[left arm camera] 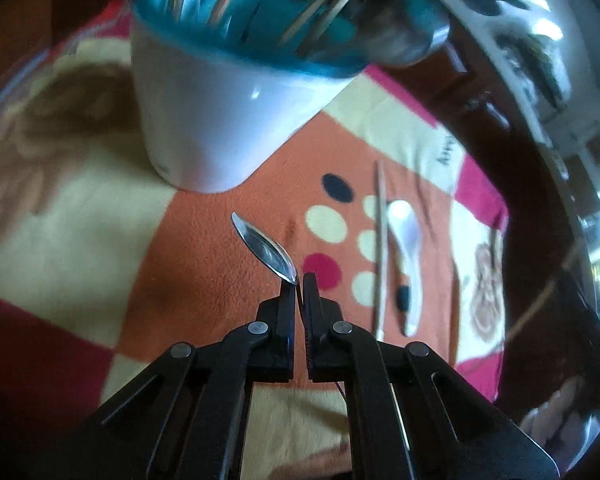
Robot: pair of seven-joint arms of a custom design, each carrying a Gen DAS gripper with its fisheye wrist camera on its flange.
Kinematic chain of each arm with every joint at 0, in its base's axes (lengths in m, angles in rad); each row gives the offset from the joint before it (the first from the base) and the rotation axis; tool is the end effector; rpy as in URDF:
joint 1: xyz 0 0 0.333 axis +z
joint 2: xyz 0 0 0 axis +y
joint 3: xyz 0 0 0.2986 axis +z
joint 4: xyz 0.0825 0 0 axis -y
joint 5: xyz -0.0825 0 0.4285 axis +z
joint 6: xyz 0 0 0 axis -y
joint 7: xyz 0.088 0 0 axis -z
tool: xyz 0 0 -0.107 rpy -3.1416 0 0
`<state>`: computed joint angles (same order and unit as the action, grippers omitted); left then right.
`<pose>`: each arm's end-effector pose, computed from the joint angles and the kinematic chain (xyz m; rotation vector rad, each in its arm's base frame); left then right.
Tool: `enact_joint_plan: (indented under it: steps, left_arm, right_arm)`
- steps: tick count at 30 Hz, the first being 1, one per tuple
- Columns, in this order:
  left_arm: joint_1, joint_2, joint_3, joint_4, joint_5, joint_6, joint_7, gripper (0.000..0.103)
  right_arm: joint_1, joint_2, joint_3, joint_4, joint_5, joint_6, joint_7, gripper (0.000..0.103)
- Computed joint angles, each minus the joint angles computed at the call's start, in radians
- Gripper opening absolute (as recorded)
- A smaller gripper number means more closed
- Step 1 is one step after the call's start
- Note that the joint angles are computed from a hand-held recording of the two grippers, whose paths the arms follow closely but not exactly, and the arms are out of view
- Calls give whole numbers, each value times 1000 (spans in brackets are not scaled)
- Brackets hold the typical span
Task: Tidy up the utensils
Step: 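Lower the spoon into the cup with the left tool while the right tool drops the chopstick in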
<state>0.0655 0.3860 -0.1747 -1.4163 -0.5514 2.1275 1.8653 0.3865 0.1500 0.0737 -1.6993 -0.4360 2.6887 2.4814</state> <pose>0.7384 -0.0840 0.4988 1.8582 -2.1829 0.9590 0.6211 0.3195 0.5690 -1.5056 1.7450 -0.5104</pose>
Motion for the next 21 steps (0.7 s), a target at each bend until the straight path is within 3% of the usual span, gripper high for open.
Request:
enact_joint_plan:
  steps: [9, 17, 21]
  left_arm:
    - [45, -150, 11, -85, -130, 24, 248, 1]
    - [86, -79, 33, 119, -176, -29, 243, 1]
    - [101, -12, 24, 244, -157, 2, 214, 1]
  right_arm:
    - [32, 42, 3, 112, -49, -44, -2, 5]
    - [71, 194, 0, 371, -19, -68, -107, 5]
    - [101, 314, -19, 569, 8, -89, -160, 5]
